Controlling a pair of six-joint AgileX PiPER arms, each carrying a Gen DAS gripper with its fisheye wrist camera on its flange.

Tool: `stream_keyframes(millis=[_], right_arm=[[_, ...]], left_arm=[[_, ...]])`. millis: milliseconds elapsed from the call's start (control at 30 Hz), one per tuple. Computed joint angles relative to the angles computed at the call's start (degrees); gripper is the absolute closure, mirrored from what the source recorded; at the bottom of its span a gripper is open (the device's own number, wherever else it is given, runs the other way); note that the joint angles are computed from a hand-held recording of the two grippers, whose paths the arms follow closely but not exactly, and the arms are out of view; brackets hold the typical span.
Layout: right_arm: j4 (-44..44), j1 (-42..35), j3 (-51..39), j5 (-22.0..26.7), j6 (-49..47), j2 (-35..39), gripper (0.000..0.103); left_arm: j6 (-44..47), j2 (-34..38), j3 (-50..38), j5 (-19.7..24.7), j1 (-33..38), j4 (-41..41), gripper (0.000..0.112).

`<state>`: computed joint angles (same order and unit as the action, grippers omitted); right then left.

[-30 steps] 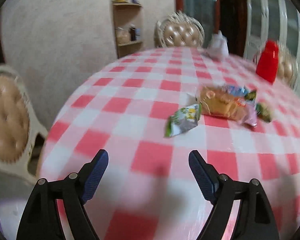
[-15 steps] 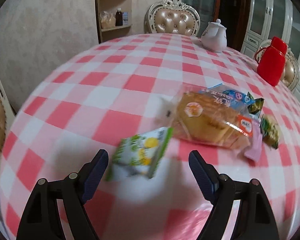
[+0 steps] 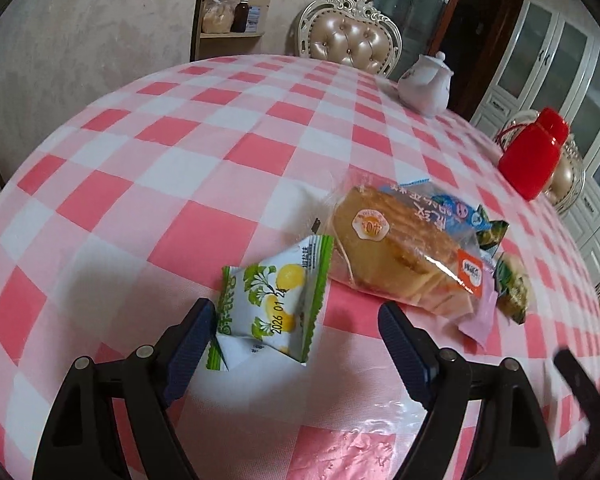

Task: Organize snacks
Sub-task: 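Grasp the green lemon-print packet with left tool while right tool grasps clear bag of yellow cake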

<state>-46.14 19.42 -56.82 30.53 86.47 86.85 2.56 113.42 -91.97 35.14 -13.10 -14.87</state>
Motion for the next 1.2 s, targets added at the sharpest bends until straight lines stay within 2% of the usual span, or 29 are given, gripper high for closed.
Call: stream_keyframes(millis=[133,333,467,600,633,667,700,733,800,833,867,933,1000,1100,1200], right_arm=[[2.8,-2.59,-7.23,2.39,-5.69,5.93,0.028],[7.02,-6.08,-16.94,3.28,-11.4,13.44,0.028],[15.42,-6.92,-26.21,8.86,-23.41,19.74,0.029],[15.86,-5.74,-30.77,14.03,-28.51,22.81,0.031],[15.45,-5.34,-30.42,14.79,-29.07,22.6,0.033],[14.63,-4.82,-29.38,15.15,-29.05,21.91,0.04],[13.63,-4.27,-28.0,15.26,-28.9,20.96,0.054],[12.87,-3.86,-26.63,15.21,-28.5,19.97,0.062],[12.34,-3.42,-20.53,12.52,-26.26,15.77,0.063],[12.2,-3.56,-17.13,10.21,-24.4,13.33,0.063],[11.2,-3.67,-11.98,6.81,-20.65,9.49,0.063],[9.88,-3.94,-5.12,2.88,-15.54,3.68,0.063],[8.74,-4.0,0.64,-0.11,-11.07,-2.24,0.063],[4.34,-1.54,6.3,-1.0,-3.5,-9.17,0.063],[0.44,2.87,9.85,-0.31,3.75,-12.91,0.063]], left_arm=[[1.37,-0.2,0.55,-0.61,0.64,-2.43,0.028],[-1.53,-0.02,0.21,-0.8,-0.42,1.32,0.028],[-2.83,0.15,-0.05,-0.72,-0.86,3.21,0.028],[-4.17,0.32,-0.41,-0.61,-1.22,4.56,0.027],[-4.61,0.46,-0.64,-0.5,-1.26,5.03,0.027],[-5.03,0.62,-0.92,-0.34,-1.28,5.56,0.027],[-5.17,0.73,-1.05,-0.3,-1.25,5.89,0.027],[-5.15,0.97,-1.4,-0.21,-1.19,6.2,0.028],[-4.47,1.34,-1.99,0.12,-1.01,6.2,0.029],[-4.36,1.37,-2.01,-0.03,-0.88,6.33,0.036],[-4.95,1.23,-1.69,-0.6,-0.82,7.31,0.052],[-5.0,1.13,-1.5,-1.01,-0.41,8.1,0.065],[-1.1,0.84,-0.79,-1.44,1.01,3.28,0.068],[5.15,0.51,0.23,-1.67,3.08,-4.26,0.071],[5.62,-0.29,1.45,-2.38,3.45,-4.52,0.073]])
